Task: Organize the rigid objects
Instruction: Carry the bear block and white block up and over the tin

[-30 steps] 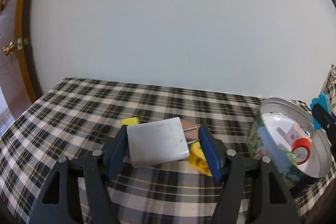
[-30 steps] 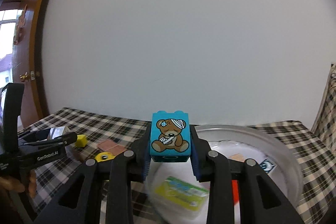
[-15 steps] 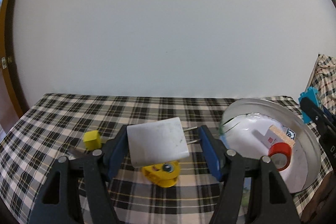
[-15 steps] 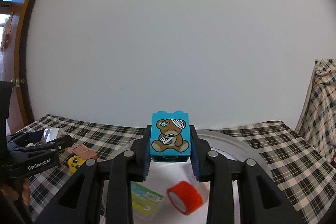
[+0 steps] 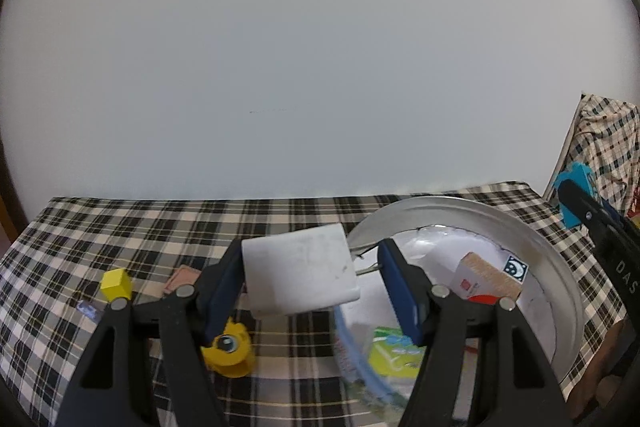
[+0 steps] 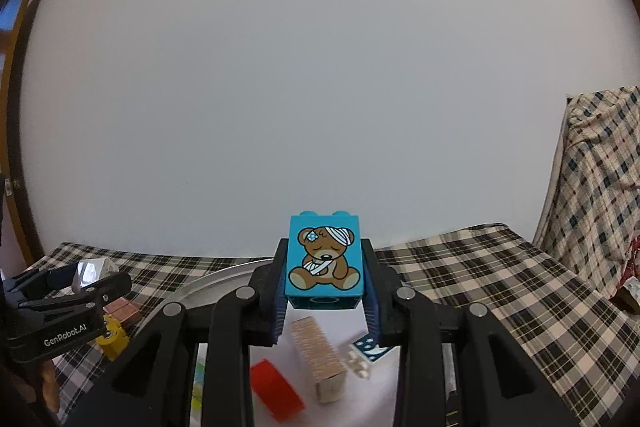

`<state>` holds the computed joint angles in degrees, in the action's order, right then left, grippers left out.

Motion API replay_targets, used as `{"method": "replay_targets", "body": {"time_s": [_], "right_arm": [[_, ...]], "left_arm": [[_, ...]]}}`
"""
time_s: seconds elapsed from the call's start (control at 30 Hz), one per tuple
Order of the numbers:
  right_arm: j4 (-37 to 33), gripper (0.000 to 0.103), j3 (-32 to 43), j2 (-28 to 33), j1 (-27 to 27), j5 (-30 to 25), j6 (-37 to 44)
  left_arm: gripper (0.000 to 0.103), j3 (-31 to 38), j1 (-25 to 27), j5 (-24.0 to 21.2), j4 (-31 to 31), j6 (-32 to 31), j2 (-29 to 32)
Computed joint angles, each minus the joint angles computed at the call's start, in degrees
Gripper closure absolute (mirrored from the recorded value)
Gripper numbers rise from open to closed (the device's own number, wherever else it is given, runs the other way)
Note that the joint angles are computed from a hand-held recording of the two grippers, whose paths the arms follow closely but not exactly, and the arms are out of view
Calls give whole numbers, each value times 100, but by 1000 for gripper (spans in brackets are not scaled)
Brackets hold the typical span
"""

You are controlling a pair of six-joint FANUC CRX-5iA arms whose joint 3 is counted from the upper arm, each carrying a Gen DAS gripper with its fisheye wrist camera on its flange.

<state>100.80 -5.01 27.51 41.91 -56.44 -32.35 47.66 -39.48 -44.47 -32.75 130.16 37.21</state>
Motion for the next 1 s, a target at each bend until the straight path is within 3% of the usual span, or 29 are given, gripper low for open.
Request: {"method": "replay_targets", "body": {"time_s": [1.0], "right_arm": [[-21,69,-520,-413,-243,-188,-342]], "left_arm": [[37,1197,-142,-156,706,-810,815]]}}
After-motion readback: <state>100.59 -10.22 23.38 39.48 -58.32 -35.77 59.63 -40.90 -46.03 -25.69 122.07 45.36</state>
